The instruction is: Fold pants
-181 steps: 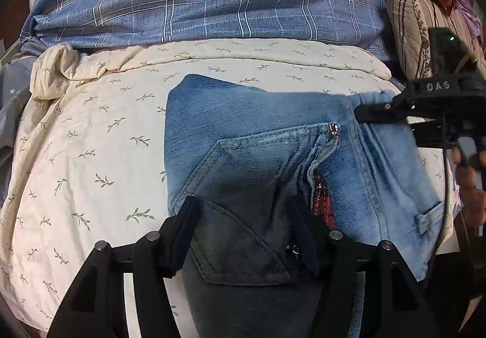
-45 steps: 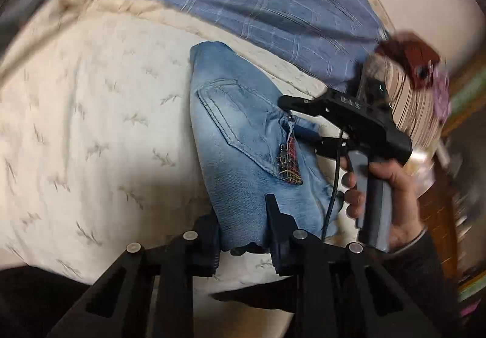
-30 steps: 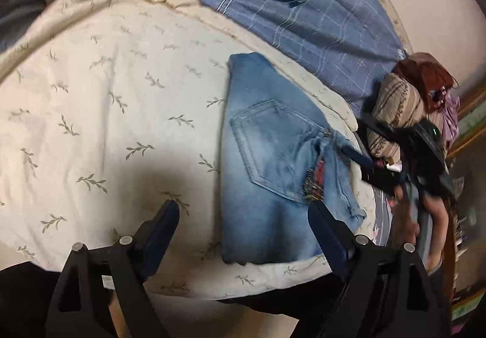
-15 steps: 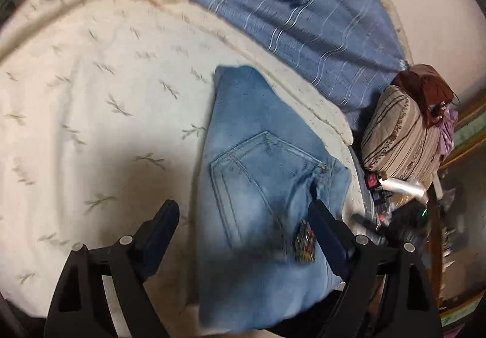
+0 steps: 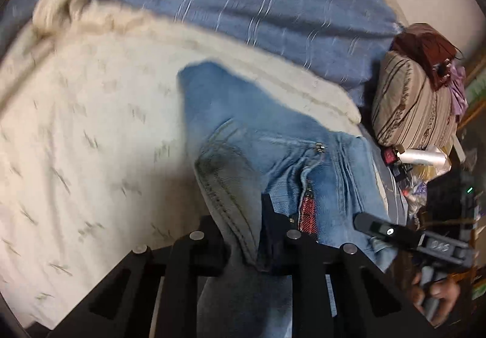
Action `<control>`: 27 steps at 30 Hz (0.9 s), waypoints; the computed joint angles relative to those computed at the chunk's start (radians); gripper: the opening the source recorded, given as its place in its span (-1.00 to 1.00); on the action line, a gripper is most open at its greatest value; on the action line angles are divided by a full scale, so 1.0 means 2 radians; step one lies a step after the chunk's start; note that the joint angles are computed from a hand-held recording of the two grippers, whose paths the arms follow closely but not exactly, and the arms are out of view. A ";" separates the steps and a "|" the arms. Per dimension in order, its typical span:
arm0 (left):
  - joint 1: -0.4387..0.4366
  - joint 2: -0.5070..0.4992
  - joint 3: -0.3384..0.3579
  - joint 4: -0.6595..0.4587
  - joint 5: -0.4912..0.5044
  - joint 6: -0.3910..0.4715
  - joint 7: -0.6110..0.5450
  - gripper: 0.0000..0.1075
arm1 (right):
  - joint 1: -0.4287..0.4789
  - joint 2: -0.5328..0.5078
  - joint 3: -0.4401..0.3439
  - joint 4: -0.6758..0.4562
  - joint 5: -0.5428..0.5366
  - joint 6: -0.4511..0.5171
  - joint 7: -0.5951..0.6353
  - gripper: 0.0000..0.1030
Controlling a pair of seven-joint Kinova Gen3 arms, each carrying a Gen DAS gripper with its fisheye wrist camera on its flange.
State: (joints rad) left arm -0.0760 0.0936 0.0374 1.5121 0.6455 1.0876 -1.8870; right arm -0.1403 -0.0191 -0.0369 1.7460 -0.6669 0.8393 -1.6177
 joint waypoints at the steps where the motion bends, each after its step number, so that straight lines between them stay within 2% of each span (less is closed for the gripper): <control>1: -0.002 -0.005 -0.001 -0.005 0.003 -0.003 -0.002 -0.63 | -0.004 -0.002 -0.005 -0.014 0.012 0.002 -0.009 -0.55; 4: -0.011 -0.012 -0.010 -0.022 0.022 -0.016 -0.018 -0.62 | -0.012 0.001 -0.014 -0.060 0.041 0.000 -0.025 -0.55; 10: -0.023 0.008 -0.012 -0.073 0.018 -0.024 -0.007 -0.61 | -0.022 0.040 -0.024 -0.141 0.058 -0.013 -0.026 -0.55; 14: -0.022 0.031 -0.005 -0.076 -0.006 -0.041 0.002 -0.60 | -0.019 0.064 -0.029 -0.145 0.053 -0.027 -0.018 -0.55; 17: -0.017 0.043 0.000 -0.054 -0.030 -0.063 0.007 -0.57 | -0.021 0.085 -0.034 -0.130 0.059 -0.047 -0.014 -0.55; 18: -0.013 0.051 0.002 -0.050 -0.045 -0.065 0.018 -0.51 | -0.013 0.090 -0.041 -0.122 0.057 -0.050 -0.008 -0.52; 19: -0.002 0.064 -0.004 -0.048 -0.066 -0.060 0.037 -0.31 | -0.014 0.101 -0.042 -0.121 0.063 -0.048 -0.010 -0.47; 20: 0.000 0.069 -0.003 -0.042 -0.078 -0.062 0.049 0.05 | -0.023 0.117 -0.034 -0.121 0.076 -0.039 -0.020 -0.43; 22: -0.010 0.053 -0.004 -0.020 -0.079 -0.080 0.064 0.21 | -0.024 0.127 -0.035 -0.108 0.100 -0.038 -0.047 -0.20; 24: -0.029 0.037 0.010 -0.015 -0.079 -0.075 0.061 0.21 | -0.006 0.108 -0.058 -0.085 0.108 -0.065 -0.065 0.03; 25: -0.037 0.018 0.011 -0.006 -0.070 -0.080 0.054 0.26 | -0.011 0.095 -0.058 -0.079 0.125 -0.073 -0.079 0.04; 27: -0.025 -0.020 -0.001 0.024 -0.077 -0.114 0.040 0.51 | -0.048 0.059 -0.035 -0.065 0.165 -0.099 -0.106 0.06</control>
State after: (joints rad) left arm -0.1258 0.0533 0.0361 1.5607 0.4920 0.8603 -1.8060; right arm -0.2365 0.0985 -0.1068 1.6152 -0.3361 0.6406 -1.8301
